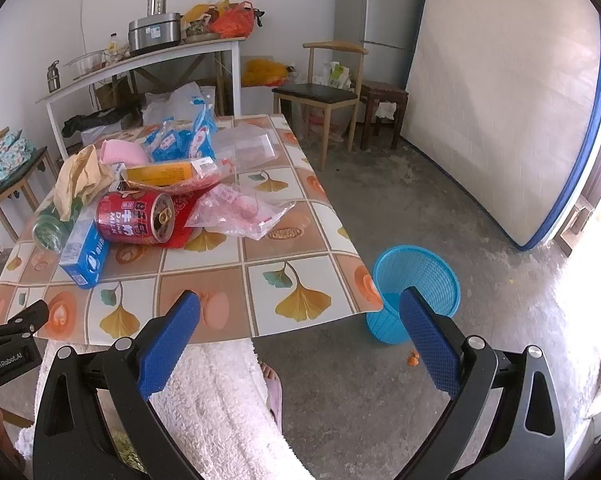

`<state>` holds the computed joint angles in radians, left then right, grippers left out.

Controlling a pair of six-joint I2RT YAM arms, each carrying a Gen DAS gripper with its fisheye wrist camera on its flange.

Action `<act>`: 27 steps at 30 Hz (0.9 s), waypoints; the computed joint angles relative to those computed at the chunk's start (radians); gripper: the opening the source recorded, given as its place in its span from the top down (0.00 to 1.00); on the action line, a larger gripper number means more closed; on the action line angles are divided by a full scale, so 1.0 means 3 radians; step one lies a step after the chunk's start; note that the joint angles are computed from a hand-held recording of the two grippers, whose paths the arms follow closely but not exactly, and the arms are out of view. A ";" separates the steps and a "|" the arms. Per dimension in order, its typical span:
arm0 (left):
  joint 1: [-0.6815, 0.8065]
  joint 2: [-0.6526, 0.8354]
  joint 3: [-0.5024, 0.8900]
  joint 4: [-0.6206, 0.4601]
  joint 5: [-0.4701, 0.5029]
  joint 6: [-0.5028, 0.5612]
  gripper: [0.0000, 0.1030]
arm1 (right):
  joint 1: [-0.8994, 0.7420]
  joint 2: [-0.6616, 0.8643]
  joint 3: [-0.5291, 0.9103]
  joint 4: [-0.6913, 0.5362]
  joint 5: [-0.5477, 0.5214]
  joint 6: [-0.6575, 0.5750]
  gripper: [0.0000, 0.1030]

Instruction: Collect trash

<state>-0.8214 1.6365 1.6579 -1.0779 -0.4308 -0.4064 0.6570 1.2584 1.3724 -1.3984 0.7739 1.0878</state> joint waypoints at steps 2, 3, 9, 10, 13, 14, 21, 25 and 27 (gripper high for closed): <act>0.0001 0.0000 0.0002 -0.0001 0.0001 0.0000 0.08 | -0.0021 0.0016 0.0034 -0.0001 -0.0008 -0.0030 0.06; 0.0002 -0.0002 -0.0001 0.0000 0.0002 0.0001 0.08 | -0.0020 0.0018 0.0036 -0.0004 -0.0008 -0.0028 0.06; 0.0003 -0.0002 -0.0001 0.0002 0.0005 -0.0003 0.08 | -0.0021 0.0028 0.0054 -0.0017 -0.0002 -0.0031 0.06; 0.0003 -0.0002 -0.0001 0.0002 0.0005 -0.0003 0.08 | -0.0020 0.0027 0.0056 -0.0021 -0.0003 -0.0027 0.06; 0.0003 -0.0002 -0.0001 0.0002 0.0005 -0.0003 0.08 | -0.0014 0.0029 0.0060 -0.0030 0.0002 -0.0019 0.06; 0.0004 -0.0004 -0.0003 0.0005 0.0009 0.0001 0.08 | -0.0013 0.0028 0.0060 -0.0031 0.0001 -0.0015 0.06; 0.0004 -0.0007 -0.0007 0.0007 0.0008 -0.0001 0.08 | -0.0008 0.0033 0.0064 -0.0034 0.0002 -0.0008 0.06; 0.0004 -0.0007 -0.0007 0.0007 0.0008 -0.0001 0.08 | -0.0009 0.0033 0.0062 -0.0034 -0.0002 -0.0009 0.06; 0.0008 -0.0011 -0.0013 0.0010 0.0013 0.0002 0.08 | -0.0004 0.0036 0.0071 -0.0045 0.0001 -0.0002 0.06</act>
